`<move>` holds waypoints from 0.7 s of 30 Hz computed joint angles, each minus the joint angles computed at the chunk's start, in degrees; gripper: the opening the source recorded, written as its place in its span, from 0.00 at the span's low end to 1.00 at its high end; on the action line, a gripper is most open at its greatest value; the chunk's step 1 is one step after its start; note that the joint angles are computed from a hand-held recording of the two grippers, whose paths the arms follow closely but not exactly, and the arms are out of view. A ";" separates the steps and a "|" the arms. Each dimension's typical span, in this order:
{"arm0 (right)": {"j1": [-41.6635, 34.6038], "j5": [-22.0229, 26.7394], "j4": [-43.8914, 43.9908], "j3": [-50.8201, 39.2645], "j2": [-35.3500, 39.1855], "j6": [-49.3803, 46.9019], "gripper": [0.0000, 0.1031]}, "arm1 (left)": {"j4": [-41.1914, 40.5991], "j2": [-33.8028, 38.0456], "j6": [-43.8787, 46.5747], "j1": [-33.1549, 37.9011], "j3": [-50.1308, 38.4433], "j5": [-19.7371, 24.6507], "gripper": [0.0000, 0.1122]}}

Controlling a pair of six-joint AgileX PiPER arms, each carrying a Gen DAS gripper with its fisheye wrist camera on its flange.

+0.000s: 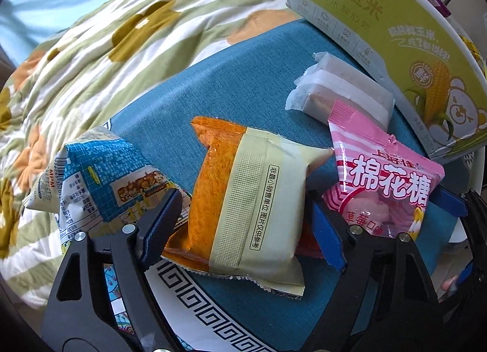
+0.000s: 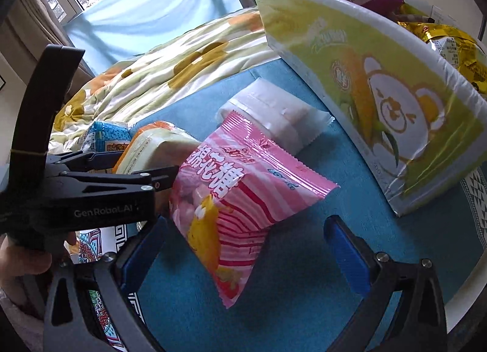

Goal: Organize snacks
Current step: 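Grasp the pink marshmallow bag with the right gripper while the left grasps the orange-cream bag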

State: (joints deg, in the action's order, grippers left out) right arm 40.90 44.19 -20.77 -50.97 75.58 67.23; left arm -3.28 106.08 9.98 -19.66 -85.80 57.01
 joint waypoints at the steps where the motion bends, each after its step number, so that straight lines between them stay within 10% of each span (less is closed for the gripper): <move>1: -0.25 -0.79 0.19 0.25 0.23 -0.70 0.99 | -0.29 0.13 0.17 0.13 0.21 -0.19 0.68; 21: -9.44 -15.68 13.32 6.90 -1.68 -22.81 0.99 | 0.03 -6.45 -3.35 1.75 9.01 -1.82 0.55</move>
